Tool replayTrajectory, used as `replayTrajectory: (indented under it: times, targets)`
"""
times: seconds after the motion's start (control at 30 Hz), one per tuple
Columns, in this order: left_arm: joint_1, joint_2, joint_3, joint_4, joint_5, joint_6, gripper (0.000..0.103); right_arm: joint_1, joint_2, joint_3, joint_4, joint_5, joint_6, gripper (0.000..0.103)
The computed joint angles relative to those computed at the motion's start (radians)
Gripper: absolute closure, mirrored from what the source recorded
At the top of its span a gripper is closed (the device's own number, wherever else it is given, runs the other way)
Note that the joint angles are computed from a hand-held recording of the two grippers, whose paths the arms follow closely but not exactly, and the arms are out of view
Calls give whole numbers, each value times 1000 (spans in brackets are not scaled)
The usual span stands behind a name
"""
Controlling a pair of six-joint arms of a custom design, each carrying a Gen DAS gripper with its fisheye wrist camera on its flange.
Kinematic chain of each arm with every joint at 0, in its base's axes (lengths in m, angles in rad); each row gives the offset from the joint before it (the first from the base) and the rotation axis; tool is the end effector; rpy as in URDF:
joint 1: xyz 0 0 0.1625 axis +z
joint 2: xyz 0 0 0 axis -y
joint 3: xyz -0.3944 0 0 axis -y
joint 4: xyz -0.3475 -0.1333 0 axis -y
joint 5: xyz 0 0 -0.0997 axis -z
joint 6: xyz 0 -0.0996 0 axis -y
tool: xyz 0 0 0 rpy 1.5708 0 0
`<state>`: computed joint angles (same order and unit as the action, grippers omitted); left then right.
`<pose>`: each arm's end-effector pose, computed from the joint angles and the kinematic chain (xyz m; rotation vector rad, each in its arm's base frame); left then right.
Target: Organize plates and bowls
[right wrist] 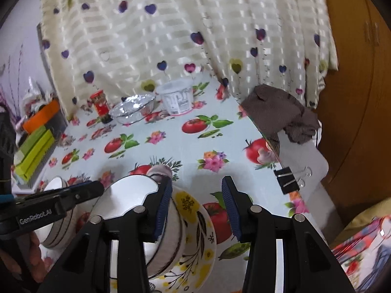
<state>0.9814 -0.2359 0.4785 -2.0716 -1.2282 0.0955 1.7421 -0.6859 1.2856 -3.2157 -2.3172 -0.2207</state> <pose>-0.3289 -0.7919 0.1060 0.8918 2.6913 -0.4767 0.1849 -0.6838 0.2657 -0.0559 -2.1655 1.1964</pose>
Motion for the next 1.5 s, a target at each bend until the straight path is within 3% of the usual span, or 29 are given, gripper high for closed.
replayTrajectory:
  times: [0.13,0.3,0.4,0.6,0.97,1.23,1.33,1.5]
  targets:
    - [-1,7,-9,8,8,-4,81,-25,-28,56,-26,60,43,61]
    - [-1,8,-10,9,12,-11,81,-24,-26,63,-56,45,30,61]
    - [-1,8,-8,5,15,-12,81,-13,-16,76,-167,47,-41,61]
    - [-4,-3,11,-1,19,-15,81,-3,18,64,-203,0,-113,61]
    - [-3,-25,55,-17,20,-25,81,19,109,6,-414,-75,-344,61]
    - [-3,-28,67,-21,16,-26,81,11,90,39,-405,-89,-282,63]
    - [-1,-22,56,-8,23,-35,81,14,89,51,-439,-72,-292,63]
    - [1,-33,71,-12,4,-34,81,12,26,131,-418,11,-200,63]
